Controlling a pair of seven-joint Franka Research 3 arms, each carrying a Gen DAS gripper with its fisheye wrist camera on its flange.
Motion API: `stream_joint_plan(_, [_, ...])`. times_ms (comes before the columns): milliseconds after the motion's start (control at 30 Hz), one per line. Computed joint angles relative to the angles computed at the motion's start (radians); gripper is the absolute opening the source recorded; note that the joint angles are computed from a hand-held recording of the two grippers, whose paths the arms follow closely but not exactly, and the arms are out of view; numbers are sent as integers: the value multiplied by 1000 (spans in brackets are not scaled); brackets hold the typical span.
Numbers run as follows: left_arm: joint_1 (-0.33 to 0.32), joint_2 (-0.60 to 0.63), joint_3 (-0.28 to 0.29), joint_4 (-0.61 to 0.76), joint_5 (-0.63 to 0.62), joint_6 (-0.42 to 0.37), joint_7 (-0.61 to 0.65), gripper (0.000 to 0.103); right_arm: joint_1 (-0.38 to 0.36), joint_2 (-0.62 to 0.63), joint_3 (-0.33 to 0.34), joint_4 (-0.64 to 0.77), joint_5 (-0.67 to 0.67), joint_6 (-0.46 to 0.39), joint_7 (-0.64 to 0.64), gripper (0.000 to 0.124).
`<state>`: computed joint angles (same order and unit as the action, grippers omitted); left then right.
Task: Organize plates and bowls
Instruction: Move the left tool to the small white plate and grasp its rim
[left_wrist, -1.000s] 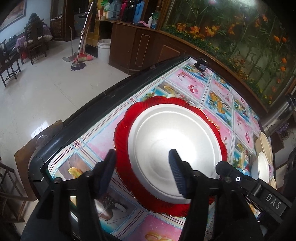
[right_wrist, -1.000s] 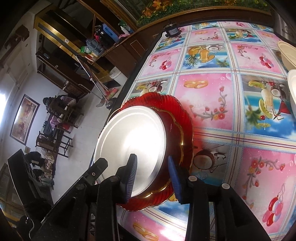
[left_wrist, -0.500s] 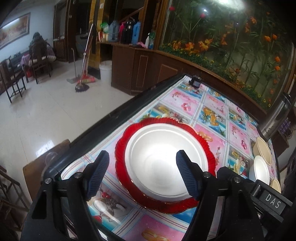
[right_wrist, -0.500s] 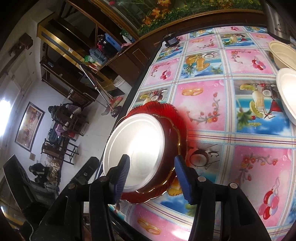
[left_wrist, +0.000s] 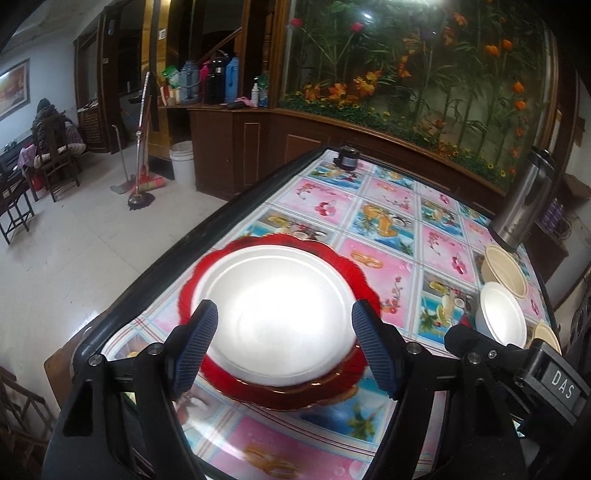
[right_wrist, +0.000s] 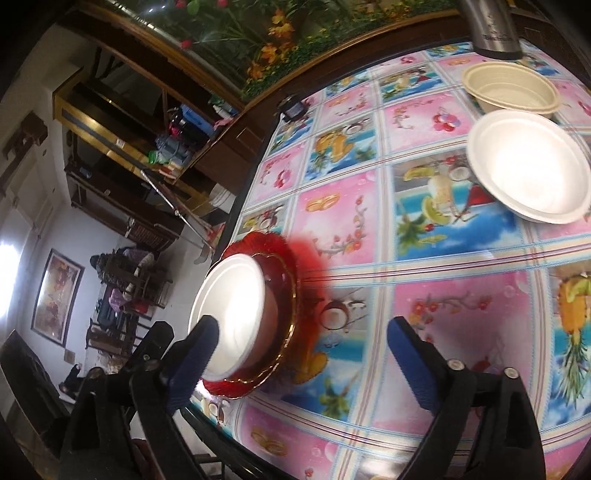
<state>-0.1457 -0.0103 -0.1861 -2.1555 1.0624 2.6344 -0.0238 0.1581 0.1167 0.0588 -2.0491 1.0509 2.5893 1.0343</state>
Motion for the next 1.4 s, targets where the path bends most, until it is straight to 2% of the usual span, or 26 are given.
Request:
stream_joint_plan(233, [-31, 68, -7, 65, -80, 77, 123, 75, -36, -50, -38, -68, 4, 19, 3, 103])
stream_joint_plan(400, [-66, 145, -12, 137, -224, 135, 307, 75, -76, -85, -77, -117, 18, 16, 17, 103])
stream_joint_plan(500, [-92, 203, -15, 203, -309, 130, 409, 75, -99, -93, -95, -131, 36, 18, 30, 103])
stream_joint_plan(633, [-110, 283, -27, 296, -464, 99, 558, 75, -137, -84, -117, -121, 78, -9, 46, 103])
stream_joint_plan(867, [-141, 437, -34, 498, -658, 25, 727, 75, -190, -24, -124, -51, 137, -74, 60, 103])
stream_joint_plan(900, [-148, 467, -35, 544, -679, -7, 749, 75, -193, -13, -121, -37, 133, -71, 71, 103])
stream_joint_plan(967, [-163, 502, -26, 593, -700, -16, 768, 75, -204, 4, -119, -17, 130, -78, 84, 103])
stream_joint_plan(1233, [-219, 672, 7, 841, -742, -130, 826, 75, -236, 103, -96, 103, 87, -86, 144, 102])
stream_joint_plan(1400, [-242, 746, 26, 949, -751, -181, 835, 75, -244, 163, -80, 160, 27, -58, 206, 96])
